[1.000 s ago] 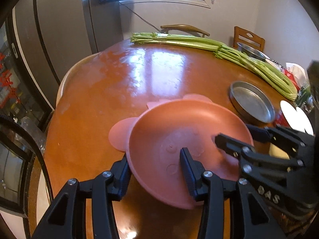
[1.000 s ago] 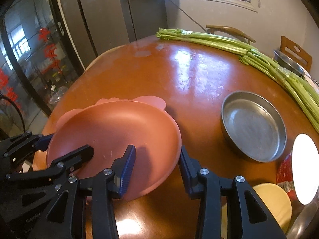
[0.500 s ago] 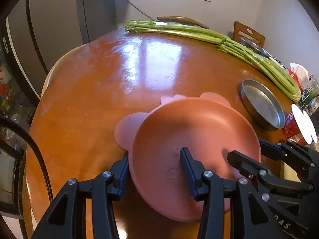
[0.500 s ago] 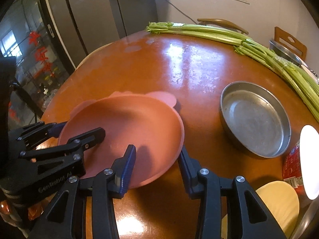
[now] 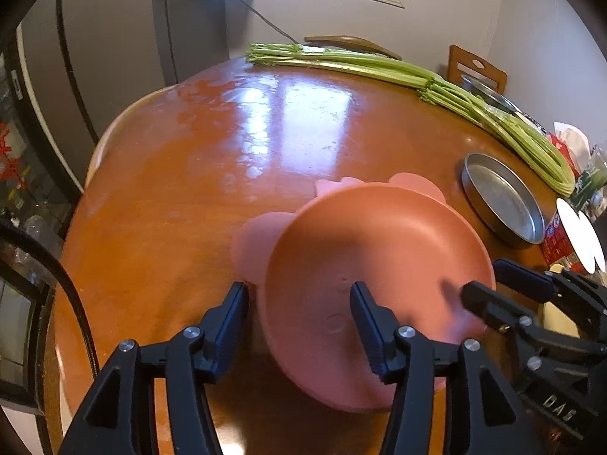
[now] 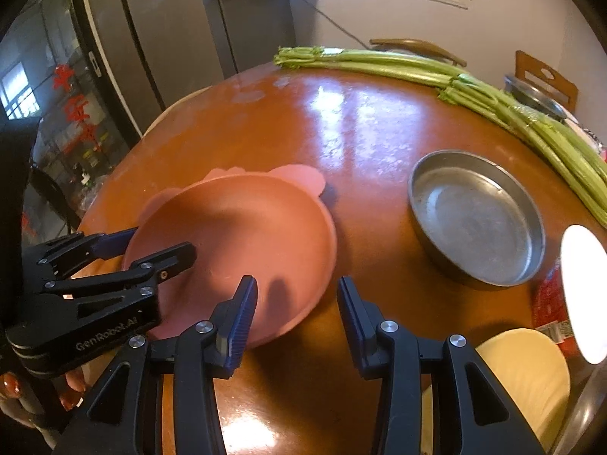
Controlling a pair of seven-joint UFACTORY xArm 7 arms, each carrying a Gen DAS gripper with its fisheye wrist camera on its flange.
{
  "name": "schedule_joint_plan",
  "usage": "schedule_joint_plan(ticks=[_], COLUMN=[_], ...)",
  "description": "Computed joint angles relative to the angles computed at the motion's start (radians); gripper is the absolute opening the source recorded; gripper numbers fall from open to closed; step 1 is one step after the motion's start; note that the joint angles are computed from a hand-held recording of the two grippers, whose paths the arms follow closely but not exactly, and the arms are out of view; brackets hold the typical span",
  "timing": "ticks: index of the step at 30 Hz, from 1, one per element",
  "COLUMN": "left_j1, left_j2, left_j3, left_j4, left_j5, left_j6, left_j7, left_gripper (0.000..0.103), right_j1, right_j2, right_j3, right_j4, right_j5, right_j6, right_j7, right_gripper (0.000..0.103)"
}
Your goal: Organize plates and bowls
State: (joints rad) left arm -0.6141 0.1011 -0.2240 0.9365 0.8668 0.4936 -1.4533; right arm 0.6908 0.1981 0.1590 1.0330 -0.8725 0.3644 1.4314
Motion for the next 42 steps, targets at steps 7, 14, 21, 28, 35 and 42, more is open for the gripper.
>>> schedule_joint_plan(ticks=[7, 14, 21, 28, 35, 42], left_j1=[0.013, 0.029, 0.014, -0.049, -0.142, -0.216], left_j2=[-0.086, -0.141, -0.145, -0.081, -0.002, 0.057], left_j3=[-0.024, -0.082, -0.117, -0.135, -0.117, -0.09], left_j4=[-0.047, -0.055, -0.029, 0.044, 0.116, 0.164], left_j5=[0.022, 0.033, 0.068, 0.071, 0.062, 0.05], left_j6=[0.061, 0.065, 0.049, 0.067, 0.081, 0.073], left_j7=[-0.072, -0.086, -0.122, -0.098, -0.056, -0.027], left_gripper=[0.058, 0.059, 0.06, 0.06, 0.06, 0.06], right_j1=[-0.013, -0.052, -0.093, -0.161, -0.187, -0.176], right_j2=[-0.066, -0.143, -0.252, -0.405, -0.56, -0.707], right_j3=[0.008, 0.061, 0.127, 0.204, 0.291, 0.355], right_j4=[-0.056, -0.106, -0.179, -0.305, -0.434, -0.561], right_j5=[-0.076, -0.125, -0.19, -0.169, -0.047, 0.126], right_j6=[0.003, 0.024, 0.066, 0.06, 0.103, 0.122], right_j7=[0.103, 0.165, 0.251, 0.3, 0.277, 0.235], right_gripper=[0.046, 0.048, 0.054, 0.057, 0.057, 0.057])
